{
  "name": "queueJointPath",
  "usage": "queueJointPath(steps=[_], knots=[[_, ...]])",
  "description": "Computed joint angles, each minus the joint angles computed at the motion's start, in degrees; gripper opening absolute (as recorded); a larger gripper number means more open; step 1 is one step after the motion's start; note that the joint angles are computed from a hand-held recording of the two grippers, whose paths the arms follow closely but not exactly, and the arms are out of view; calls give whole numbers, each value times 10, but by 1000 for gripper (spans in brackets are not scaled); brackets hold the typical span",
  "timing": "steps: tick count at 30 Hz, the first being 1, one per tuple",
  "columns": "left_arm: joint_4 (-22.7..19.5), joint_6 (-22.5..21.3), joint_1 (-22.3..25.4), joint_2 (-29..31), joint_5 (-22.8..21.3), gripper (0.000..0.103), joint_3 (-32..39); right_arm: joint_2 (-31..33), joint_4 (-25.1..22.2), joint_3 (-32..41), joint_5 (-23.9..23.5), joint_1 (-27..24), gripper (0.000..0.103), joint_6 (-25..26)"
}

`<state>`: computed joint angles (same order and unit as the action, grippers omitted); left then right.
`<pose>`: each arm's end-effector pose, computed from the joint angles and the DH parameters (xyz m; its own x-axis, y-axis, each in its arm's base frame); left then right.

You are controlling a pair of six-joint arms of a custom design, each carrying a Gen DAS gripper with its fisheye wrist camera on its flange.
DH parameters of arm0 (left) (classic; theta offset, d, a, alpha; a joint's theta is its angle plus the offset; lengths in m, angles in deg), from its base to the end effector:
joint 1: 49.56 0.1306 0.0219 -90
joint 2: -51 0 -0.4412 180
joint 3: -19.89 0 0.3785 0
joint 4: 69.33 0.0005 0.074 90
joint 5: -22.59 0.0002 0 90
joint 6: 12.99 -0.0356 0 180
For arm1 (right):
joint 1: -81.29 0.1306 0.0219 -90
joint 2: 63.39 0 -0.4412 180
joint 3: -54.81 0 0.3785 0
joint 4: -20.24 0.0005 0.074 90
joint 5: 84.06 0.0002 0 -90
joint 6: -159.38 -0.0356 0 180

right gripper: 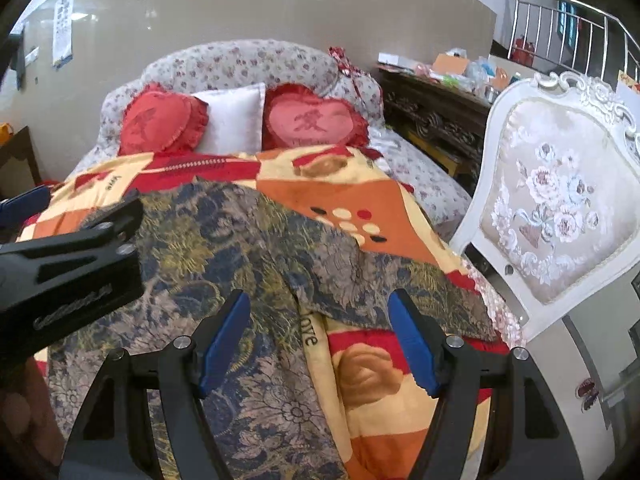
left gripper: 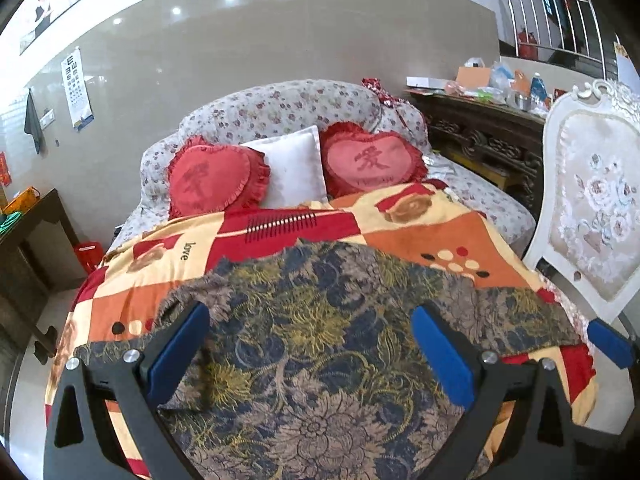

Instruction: Fold small clothes

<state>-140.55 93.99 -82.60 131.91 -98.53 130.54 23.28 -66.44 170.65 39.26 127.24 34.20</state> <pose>0.3107 -0.1807 0.6847 -0.5726 0.0742 -0.8165 -0.0262 0.9937 0.1086 0.2802 0.2608 0.6679 -0.7072 -0.0386 -0.7060 0.0147 0.9975 -0.0692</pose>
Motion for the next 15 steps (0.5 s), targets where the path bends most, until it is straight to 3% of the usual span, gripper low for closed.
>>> queueJointPath(steps=[15], knots=[[1,-4,-2,7,7,103,24,6,-10,26,7,-3,79,11]])
